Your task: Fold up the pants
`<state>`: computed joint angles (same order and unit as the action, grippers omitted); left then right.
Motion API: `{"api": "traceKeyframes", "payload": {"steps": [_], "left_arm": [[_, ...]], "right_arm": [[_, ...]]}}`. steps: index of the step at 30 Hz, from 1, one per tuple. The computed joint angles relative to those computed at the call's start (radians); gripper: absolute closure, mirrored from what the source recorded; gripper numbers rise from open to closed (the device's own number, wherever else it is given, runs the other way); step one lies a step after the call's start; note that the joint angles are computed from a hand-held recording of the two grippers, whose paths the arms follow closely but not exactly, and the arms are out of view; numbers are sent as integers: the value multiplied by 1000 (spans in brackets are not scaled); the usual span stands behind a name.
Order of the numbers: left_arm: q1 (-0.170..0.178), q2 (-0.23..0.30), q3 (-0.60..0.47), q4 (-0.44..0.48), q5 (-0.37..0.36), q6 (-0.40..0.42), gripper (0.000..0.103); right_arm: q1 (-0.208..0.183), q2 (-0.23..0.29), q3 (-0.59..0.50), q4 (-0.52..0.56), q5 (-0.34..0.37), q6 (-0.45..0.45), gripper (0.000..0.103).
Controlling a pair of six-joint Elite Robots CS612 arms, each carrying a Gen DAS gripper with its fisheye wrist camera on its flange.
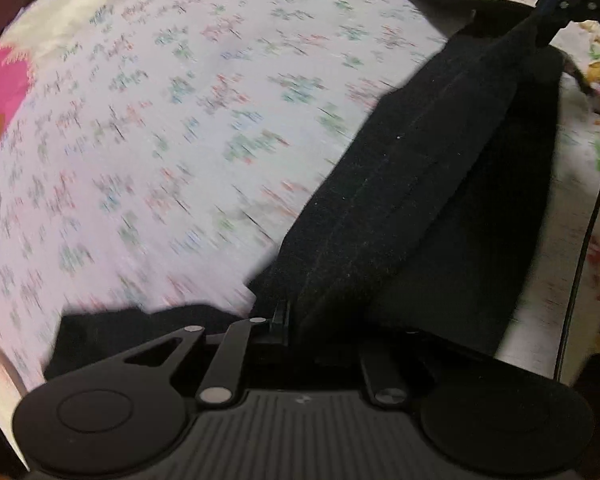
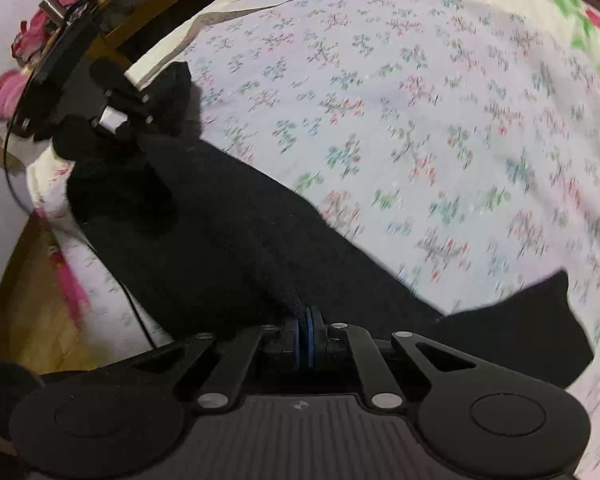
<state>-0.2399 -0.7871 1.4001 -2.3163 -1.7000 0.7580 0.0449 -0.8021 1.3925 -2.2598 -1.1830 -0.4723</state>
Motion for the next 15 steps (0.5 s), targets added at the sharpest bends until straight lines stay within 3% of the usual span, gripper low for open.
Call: {"api": "traceKeyframes", "payload": {"steps": [3, 8, 15], "left_arm": [[-5, -53, 88, -9, -14, -46, 83], [-15, -75, 174, -41, -21, -153, 83], [-29, -57, 263, -207, 19, -235, 83]], "right_arm": [[2, -25, 46, 5, -3, -4, 103], [10, -27, 99, -20, -6, 15, 103], [28, -4, 164, -109, -49, 3, 103]]}}
